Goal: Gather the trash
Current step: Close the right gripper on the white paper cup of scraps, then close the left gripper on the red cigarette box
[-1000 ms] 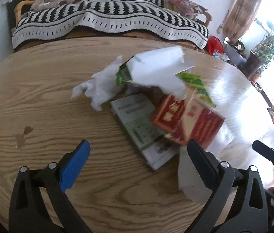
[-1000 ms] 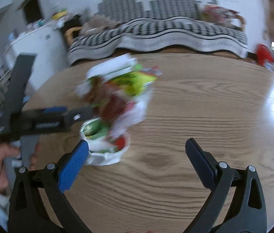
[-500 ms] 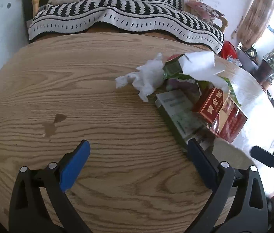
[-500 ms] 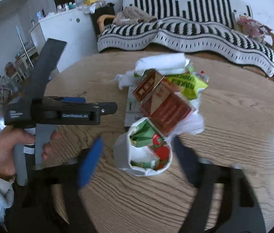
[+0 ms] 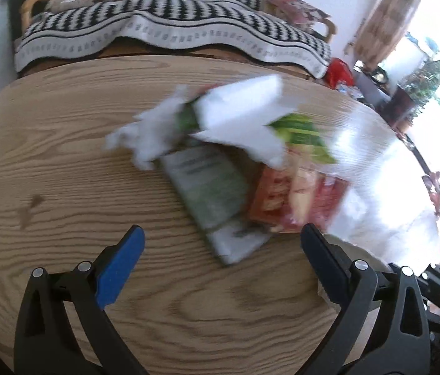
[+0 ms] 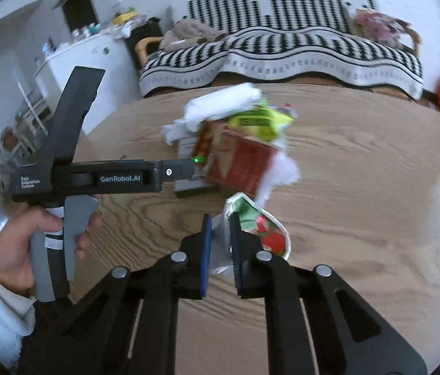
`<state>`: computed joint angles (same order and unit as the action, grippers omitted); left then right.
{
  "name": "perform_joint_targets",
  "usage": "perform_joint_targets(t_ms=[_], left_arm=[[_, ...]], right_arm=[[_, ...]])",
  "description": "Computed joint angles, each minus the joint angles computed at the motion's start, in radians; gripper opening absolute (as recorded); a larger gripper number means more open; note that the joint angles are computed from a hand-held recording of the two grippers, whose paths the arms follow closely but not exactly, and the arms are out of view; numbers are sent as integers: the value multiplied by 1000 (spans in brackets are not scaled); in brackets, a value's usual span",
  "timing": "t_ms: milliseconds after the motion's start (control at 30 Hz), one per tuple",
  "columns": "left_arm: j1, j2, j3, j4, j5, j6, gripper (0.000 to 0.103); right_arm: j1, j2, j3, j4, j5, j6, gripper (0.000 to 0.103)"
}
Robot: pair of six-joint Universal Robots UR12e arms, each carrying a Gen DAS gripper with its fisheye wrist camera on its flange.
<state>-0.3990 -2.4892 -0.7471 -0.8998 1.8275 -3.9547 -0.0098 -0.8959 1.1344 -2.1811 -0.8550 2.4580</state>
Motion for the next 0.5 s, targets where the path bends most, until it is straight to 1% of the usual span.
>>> perform_joint_targets(t_ms=[100,133,167,200,267,333,367,433,500], left_arm=[[-7,-40,75,-26,-14,19,97],[-9,-57,107,-43,-18,26,97],[-11,-76,142,-63,-18,35,97],[-13,-94,178,-84,-20,45,97],[-14,-131,250,-131,-16,69,97],[-13,-154,297,-168,-5,89,97],[-12,-161,314,-185,1,95,97],[-6,-155,302,-183,-1,85,97],[3,-136,268,-180,-18,45,97]], right_arm=[[-24,-11,32,-110,-28,68,7],[-31,-10,39,-152,-50,94,7],[-36,-7,39,-174,-71,111,7],[-43,-3,36,-179,-79,124,7],[-59,7,22,-173,-63,155,7],[-66,7,25,-191,-73,157,7],[-70,7,26,-187,-64,154,7],[-76,9,23,-174,-45,147,7],[-80,8,26,-169,-30,142,7]])
